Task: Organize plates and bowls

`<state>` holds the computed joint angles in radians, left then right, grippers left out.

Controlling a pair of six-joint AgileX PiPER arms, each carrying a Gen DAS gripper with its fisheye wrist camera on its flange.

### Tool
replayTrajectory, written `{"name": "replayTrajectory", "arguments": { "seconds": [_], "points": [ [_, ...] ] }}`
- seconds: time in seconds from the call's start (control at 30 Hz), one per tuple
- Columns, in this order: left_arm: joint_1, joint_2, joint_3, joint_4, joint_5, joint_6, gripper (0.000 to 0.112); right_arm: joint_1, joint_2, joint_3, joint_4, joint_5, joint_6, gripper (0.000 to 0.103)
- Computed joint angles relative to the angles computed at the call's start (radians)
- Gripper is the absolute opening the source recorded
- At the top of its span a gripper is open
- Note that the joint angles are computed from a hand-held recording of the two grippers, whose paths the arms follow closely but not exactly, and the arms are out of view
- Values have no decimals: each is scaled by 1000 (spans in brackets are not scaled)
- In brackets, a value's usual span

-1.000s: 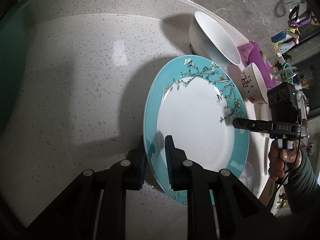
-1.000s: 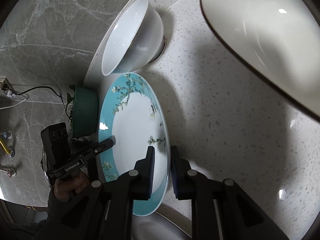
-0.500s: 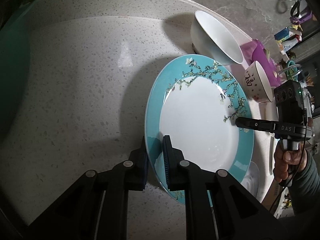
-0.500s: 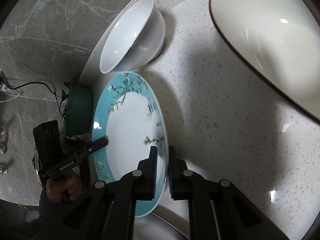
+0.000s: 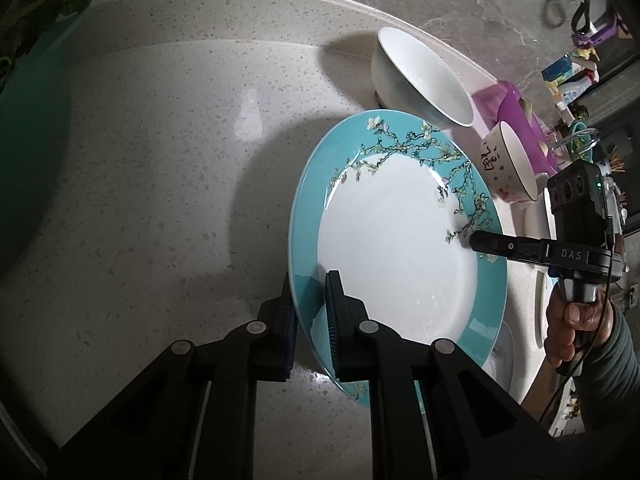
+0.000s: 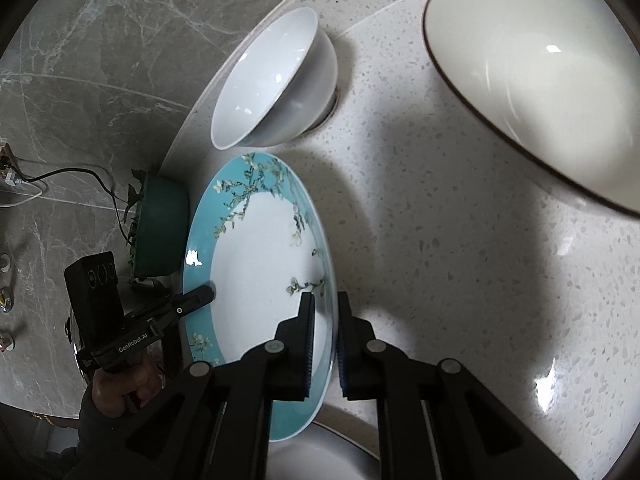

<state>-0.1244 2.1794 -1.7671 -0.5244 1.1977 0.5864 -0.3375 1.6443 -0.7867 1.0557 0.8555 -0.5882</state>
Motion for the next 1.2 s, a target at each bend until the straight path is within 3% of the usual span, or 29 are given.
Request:
{"name": "replayTrajectory", "arguments": {
  "seconds": [0.33,0.77,1.2],
  "points": [
    [19,-53,44,-25,-1,43,11,-3,-101,44,-16,13,23,12],
    [57,-391,470,-88,-19,162,11,-57,-491,218,-148,124,204,12],
    [10,-557,715,-69,-74,208,11,-278,-745,396,-227,298,206,13]
  ]
}}
